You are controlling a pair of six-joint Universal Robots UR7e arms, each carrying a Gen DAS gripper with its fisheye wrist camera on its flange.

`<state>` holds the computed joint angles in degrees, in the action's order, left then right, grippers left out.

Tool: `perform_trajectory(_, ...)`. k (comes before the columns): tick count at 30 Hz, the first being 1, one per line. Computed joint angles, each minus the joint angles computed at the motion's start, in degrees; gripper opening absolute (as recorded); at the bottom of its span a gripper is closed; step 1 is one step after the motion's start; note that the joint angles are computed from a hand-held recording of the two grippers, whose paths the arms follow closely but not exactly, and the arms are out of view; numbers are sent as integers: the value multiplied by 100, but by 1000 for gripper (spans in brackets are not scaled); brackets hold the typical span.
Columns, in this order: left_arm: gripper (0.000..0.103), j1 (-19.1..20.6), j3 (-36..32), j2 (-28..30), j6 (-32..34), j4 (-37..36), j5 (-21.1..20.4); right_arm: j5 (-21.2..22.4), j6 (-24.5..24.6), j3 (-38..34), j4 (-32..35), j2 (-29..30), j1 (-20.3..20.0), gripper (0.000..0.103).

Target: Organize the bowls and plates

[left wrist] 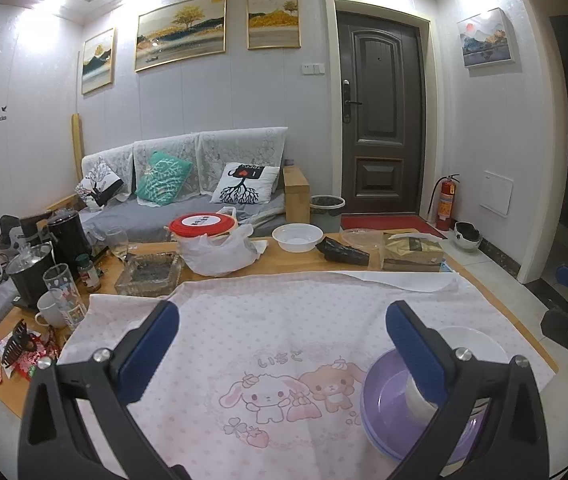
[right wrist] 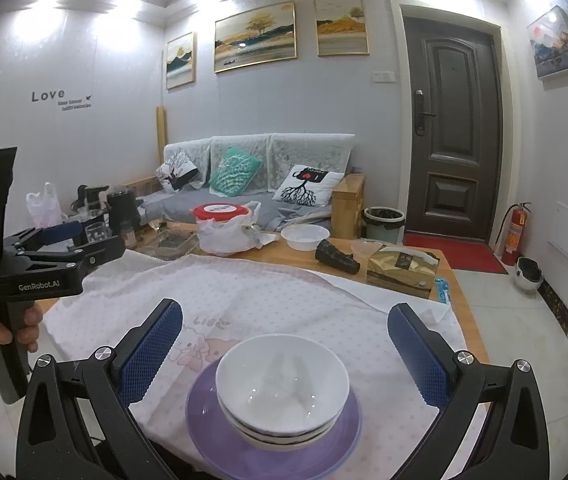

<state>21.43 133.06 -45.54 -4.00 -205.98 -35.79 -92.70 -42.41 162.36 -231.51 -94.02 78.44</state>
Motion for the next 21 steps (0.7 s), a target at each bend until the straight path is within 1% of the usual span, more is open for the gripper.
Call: perform_trajectory(21,102,-5,16,36,-2,-99,68,-30,90,24,-141,68,31,102)
